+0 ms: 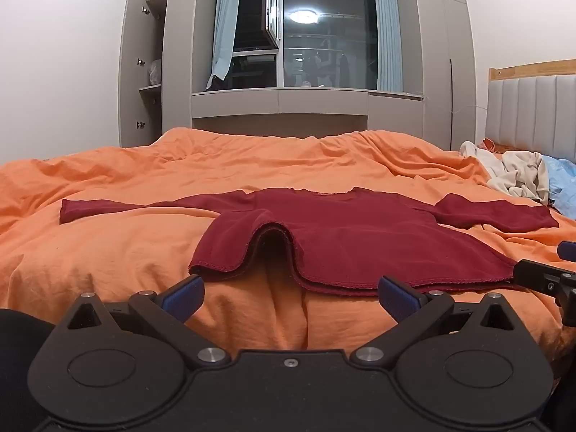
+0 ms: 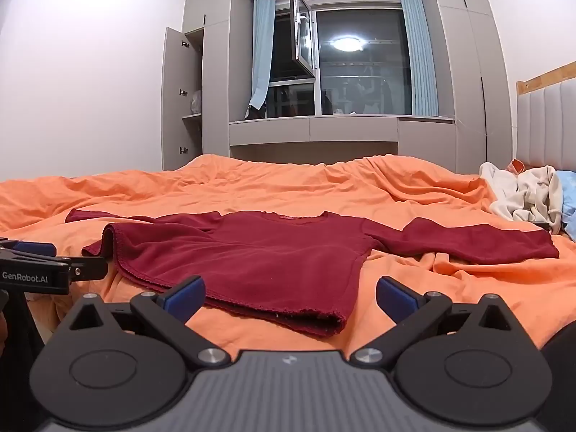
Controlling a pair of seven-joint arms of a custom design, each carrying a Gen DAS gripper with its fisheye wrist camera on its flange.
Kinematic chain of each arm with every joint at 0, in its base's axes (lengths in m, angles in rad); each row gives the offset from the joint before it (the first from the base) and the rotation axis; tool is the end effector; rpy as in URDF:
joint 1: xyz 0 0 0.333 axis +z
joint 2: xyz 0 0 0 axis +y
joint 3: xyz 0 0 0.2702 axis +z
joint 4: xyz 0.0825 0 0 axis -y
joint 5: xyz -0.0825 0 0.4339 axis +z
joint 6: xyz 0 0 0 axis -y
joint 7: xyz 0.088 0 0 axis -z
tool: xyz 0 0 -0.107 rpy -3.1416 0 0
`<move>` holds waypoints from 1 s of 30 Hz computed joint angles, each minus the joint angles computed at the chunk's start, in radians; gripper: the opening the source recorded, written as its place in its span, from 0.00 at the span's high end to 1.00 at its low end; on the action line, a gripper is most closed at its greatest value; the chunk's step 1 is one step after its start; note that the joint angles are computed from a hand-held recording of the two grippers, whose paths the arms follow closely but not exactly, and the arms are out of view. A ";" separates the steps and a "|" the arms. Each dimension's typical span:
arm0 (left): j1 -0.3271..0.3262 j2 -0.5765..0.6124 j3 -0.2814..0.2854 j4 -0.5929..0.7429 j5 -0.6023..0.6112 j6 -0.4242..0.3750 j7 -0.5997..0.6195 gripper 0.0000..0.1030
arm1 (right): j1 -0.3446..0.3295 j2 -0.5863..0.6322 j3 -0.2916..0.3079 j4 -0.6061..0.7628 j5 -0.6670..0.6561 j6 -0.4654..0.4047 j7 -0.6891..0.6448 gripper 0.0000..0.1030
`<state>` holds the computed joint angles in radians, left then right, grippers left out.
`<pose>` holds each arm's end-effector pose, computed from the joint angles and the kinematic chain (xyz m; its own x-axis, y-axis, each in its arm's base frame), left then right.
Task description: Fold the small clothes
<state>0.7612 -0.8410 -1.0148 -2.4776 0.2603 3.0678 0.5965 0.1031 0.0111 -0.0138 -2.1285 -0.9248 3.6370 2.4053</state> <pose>0.4912 -0.1869 0.4930 0.2379 -0.9710 -0.0249 -0.3177 -0.0535 -0.9467 0.5697 0.1539 0.4750 0.4552 -0.8877 -0.0684 -0.2380 -0.0473 -0.9701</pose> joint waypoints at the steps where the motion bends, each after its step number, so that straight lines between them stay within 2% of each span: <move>1: 0.001 -0.001 -0.001 -0.001 -0.002 0.003 -0.004 0.01 | 0.000 0.000 0.000 0.000 0.002 0.001 -0.002 0.00; 30: 0.002 -0.003 -0.002 0.000 0.002 0.000 -0.001 0.01 | 0.005 -0.005 0.001 -0.005 -0.001 -0.006 0.006 0.00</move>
